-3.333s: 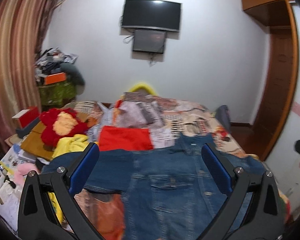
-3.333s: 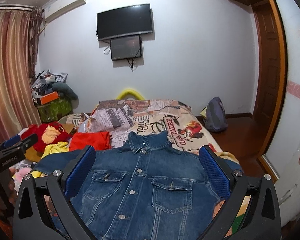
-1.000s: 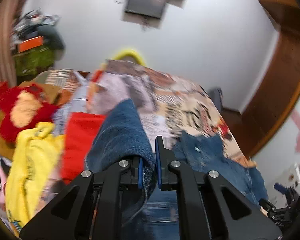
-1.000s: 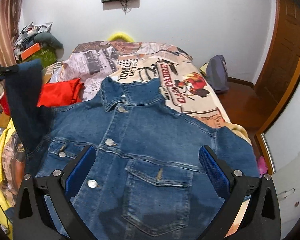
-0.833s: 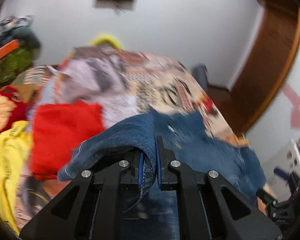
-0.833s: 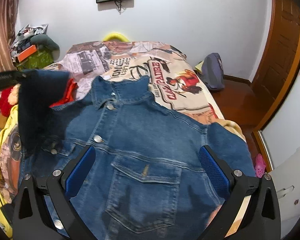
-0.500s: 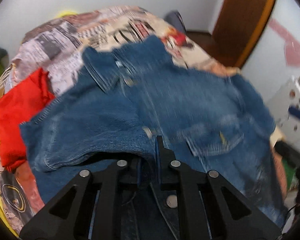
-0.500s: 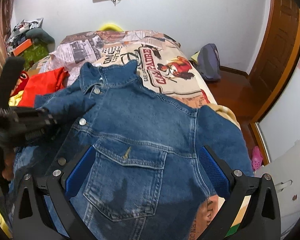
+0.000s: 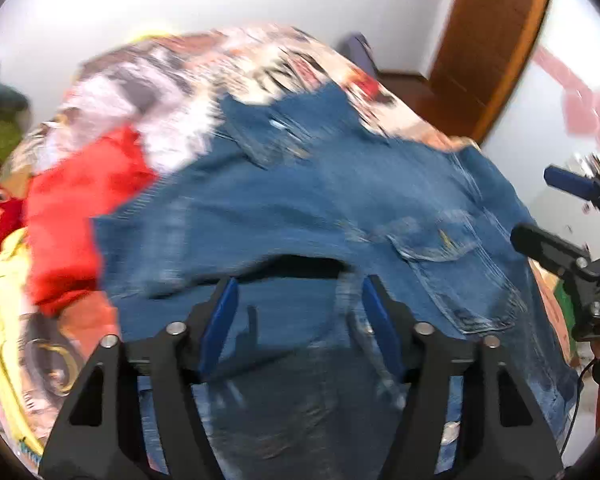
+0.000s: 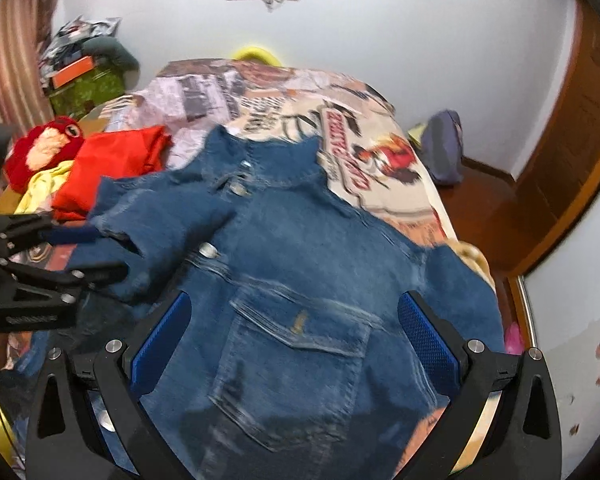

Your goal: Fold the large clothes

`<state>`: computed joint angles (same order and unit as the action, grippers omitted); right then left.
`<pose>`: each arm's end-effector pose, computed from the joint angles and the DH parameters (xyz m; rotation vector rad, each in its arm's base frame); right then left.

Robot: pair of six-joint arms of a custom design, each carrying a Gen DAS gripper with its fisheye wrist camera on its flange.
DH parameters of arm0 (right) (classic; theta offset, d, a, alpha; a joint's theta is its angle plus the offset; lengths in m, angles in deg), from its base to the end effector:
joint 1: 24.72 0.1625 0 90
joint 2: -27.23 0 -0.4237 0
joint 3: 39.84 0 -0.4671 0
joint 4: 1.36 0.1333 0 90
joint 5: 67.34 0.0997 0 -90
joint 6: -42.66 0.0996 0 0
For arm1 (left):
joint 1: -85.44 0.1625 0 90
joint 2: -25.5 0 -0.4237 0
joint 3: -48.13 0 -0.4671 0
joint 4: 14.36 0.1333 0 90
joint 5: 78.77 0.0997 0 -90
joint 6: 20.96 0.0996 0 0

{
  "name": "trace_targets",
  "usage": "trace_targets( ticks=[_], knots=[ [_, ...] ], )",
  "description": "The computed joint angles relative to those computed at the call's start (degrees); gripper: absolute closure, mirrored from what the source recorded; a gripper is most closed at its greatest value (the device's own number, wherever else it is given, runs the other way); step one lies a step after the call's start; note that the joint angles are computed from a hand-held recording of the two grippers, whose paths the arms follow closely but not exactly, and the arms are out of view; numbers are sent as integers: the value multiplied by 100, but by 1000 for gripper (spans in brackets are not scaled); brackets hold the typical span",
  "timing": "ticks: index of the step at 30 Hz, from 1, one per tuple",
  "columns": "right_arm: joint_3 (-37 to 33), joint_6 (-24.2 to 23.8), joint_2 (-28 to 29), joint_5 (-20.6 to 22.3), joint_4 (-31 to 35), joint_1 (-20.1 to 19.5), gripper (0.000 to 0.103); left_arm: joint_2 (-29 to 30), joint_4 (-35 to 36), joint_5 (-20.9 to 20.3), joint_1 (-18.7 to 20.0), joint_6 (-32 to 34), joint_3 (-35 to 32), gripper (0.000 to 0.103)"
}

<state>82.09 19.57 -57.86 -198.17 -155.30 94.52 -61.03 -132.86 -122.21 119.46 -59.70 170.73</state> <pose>0.3199 -0.4319 0.2829 0.8603 -2.2365 0.6220 -0.2936 -0.4463 0.2294 0.4306 2.3813 -0.6572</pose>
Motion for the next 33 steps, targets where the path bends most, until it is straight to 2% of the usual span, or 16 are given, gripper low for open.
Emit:
trace_targets(
  ticks=[4, 8, 13, 17, 21, 24, 29, 31, 32, 33],
  knots=[
    [-196, -148, 397, 124, -27, 215, 0, -725, 941, 709, -141, -755, 164, 34],
    [-428, -276, 863, 308, 91, 346, 0, -1328, 2054, 1136, -138, -1566, 249, 30],
    [-714, -406, 1496, 447, 333, 472, 2, -2008, 2952, 1148, 55, -2276, 421, 30],
    [-953, -723, 2076, 369, 357, 578, 2, -2371, 3005, 1003, 227, -2416, 636, 30],
    [-1251, -799, 2550, 366, 630, 588, 6, -2569, 2869, 937, 403, -2340, 822, 30],
    [-1440, -701, 2822, 330, 935, 566, 17, -2670, 2726, 874, 480, -2235, 937, 30],
    [-1610, -681, 3226, 91, 1089, 509, 49, -2704, 2274, 750, 669, -1908, 1070, 30],
    [-1619, -690, 3235, 188, 1097, 461, 58, -2696, 1785, 531, 796, -1649, 1160, 30],
    [-1573, -701, 3193, 274, 981, 443, 73, -2682, 1546, 402, 860, -1531, 1199, 30],
    [-1537, -712, 3160, 272, 871, 449, 79, -2658, 1258, 218, 932, -1390, 1240, 30]
  ],
)
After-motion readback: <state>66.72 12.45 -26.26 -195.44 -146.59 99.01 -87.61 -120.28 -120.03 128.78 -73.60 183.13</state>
